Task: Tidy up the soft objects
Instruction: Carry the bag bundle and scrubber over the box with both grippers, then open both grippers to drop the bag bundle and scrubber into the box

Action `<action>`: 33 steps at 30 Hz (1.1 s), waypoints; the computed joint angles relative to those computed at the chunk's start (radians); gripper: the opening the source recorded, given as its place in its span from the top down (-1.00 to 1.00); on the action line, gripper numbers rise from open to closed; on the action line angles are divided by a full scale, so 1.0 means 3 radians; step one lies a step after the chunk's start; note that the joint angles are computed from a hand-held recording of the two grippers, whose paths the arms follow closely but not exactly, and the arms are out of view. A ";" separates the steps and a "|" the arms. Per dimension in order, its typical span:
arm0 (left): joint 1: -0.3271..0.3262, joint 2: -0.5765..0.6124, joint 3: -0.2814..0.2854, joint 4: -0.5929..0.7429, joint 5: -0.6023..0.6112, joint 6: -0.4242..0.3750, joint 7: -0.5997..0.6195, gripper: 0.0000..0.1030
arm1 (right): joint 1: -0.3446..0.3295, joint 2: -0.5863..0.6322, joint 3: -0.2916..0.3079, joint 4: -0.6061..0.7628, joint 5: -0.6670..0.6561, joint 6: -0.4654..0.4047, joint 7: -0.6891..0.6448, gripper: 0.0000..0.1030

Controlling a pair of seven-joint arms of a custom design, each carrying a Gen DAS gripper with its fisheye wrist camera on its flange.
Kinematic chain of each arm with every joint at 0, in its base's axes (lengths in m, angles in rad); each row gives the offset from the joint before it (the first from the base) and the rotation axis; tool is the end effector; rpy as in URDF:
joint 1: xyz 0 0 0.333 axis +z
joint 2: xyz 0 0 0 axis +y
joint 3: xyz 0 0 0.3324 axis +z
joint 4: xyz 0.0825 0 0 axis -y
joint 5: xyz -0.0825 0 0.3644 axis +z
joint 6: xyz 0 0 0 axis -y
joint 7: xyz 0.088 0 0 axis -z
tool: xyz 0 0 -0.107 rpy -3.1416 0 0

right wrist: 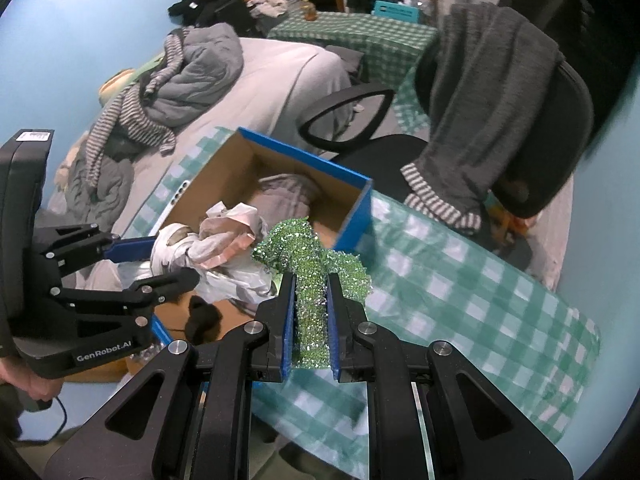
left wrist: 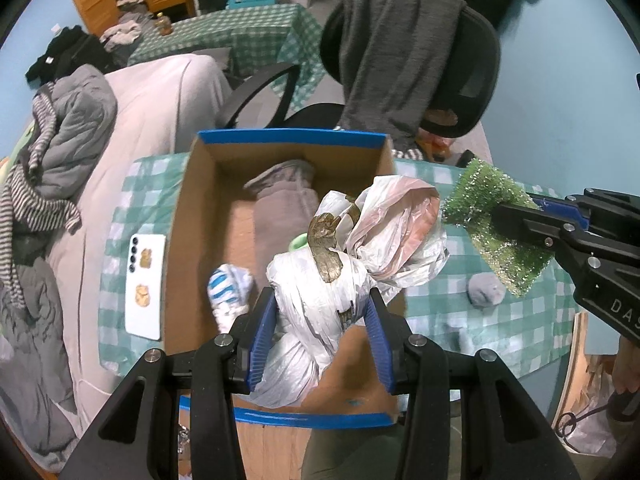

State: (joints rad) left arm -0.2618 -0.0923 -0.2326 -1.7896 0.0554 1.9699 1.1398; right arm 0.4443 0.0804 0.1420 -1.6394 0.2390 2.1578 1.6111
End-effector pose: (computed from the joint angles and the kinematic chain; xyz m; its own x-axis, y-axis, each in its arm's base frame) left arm 0.4723 -0.2571 0.6269 -0.0856 -0.9954 0.0419 -0.9593 0.0710 -0.2732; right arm 0.5020 0.3405 0.6273 0.4728 -0.8415 -0.2614 -0.8472 -0.3525 -0.3976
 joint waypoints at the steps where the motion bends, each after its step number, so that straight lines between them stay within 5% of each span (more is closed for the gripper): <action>1: 0.0013 -0.0028 0.0016 -0.0038 -0.0007 0.0006 0.0000 0.14 | 0.0012 0.0039 0.0011 0.0045 -0.0004 -0.0008 -0.0002 0.75; 33: 0.0232 -0.0132 0.0145 -0.0515 -0.0038 -0.0052 0.0033 0.11 | 0.0366 0.0878 0.0036 0.0917 -0.0069 -0.0408 0.0063 0.75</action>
State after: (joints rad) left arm -0.1921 -0.1318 -0.1893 -1.9442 0.0439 1.9542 1.1498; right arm 0.5540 0.3438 0.1527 -1.3644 0.2182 2.0354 1.6298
